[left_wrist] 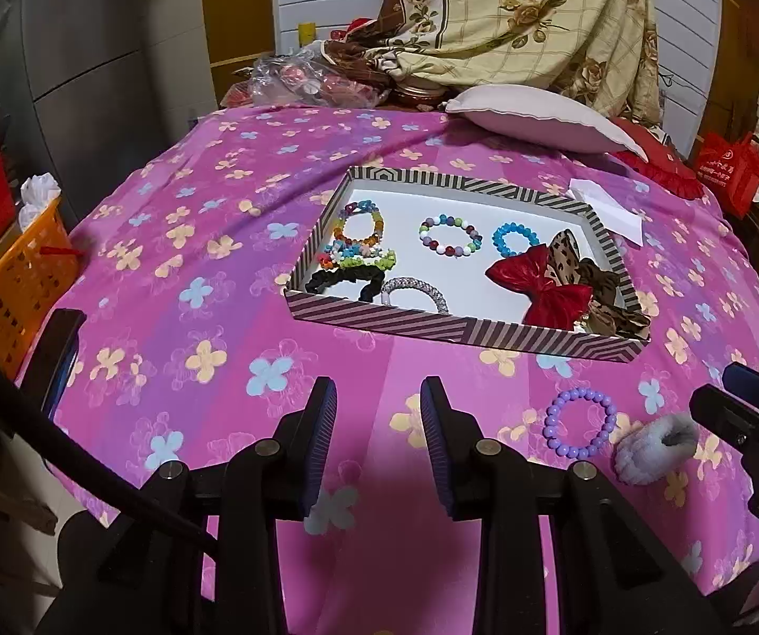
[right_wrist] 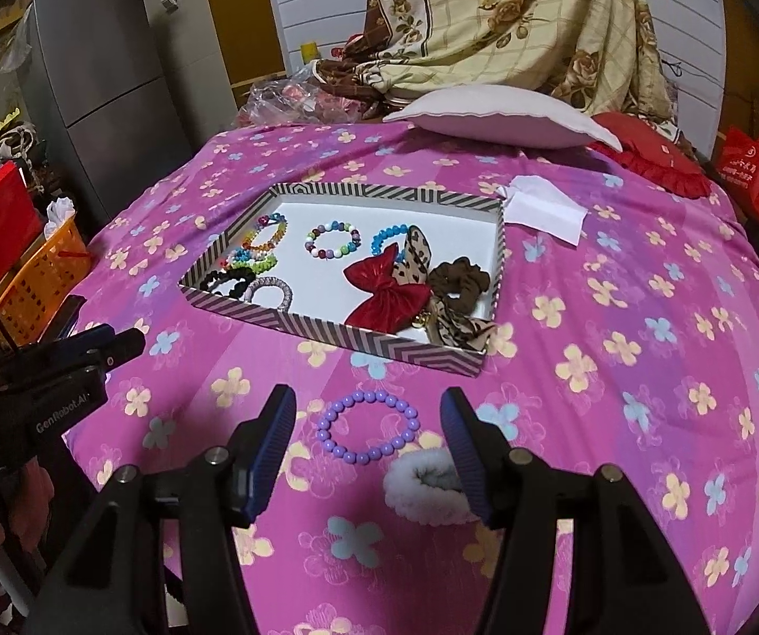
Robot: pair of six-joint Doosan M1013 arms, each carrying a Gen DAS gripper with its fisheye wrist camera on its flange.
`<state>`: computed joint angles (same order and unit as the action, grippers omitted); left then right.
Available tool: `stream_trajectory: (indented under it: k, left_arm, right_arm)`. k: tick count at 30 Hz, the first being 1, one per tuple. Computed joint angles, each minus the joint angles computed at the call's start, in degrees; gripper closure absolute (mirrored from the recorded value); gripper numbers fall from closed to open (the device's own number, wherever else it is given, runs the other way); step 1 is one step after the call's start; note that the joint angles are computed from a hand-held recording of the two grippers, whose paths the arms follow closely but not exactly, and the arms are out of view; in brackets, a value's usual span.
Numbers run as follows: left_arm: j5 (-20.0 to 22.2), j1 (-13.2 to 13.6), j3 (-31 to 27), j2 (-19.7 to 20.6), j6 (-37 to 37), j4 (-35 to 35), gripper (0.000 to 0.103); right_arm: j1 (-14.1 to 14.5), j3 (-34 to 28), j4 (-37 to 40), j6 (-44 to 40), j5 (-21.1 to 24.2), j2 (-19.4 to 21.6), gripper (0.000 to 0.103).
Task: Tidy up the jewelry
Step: 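Withdraw both open tools from the tray toward the purple bracelet and white scrunchie, then grasp the white fluffy scrunchie with the right tool while the left tool grasps the purple bead bracelet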
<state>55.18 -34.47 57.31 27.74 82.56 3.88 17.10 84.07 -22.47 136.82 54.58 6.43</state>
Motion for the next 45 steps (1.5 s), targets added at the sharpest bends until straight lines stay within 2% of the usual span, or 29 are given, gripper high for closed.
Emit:
stream_trajectory:
  k: [13, 27, 40, 45]
  left_arm:
    - [1.44, -0.06, -0.04, 0.29, 0.44, -1.12, 0.052]
    - [4.72, -0.37, -1.36, 1.91, 3.32, -5.4, 0.052]
    - [11.11, -1.37, -6.35, 6.02, 10.16, -13.36, 0.052]
    - [13.43, -2.4, -8.74, 8.1, 11.67, -12.97, 0.051]
  right_arm:
    - [-0.19, 2.32, -1.86, 2.49, 2.03, -1.84, 0.042]
    - [-2.61, 6.68, 0.4, 4.45, 3.06, -3.8, 0.041]
    - [-5.37, 8.2, 5.88, 1.05, 1.9, -2.59, 0.041]
    - [-6.29, 8.86, 9.06, -1.91, 0.63, -2.32, 0.041]
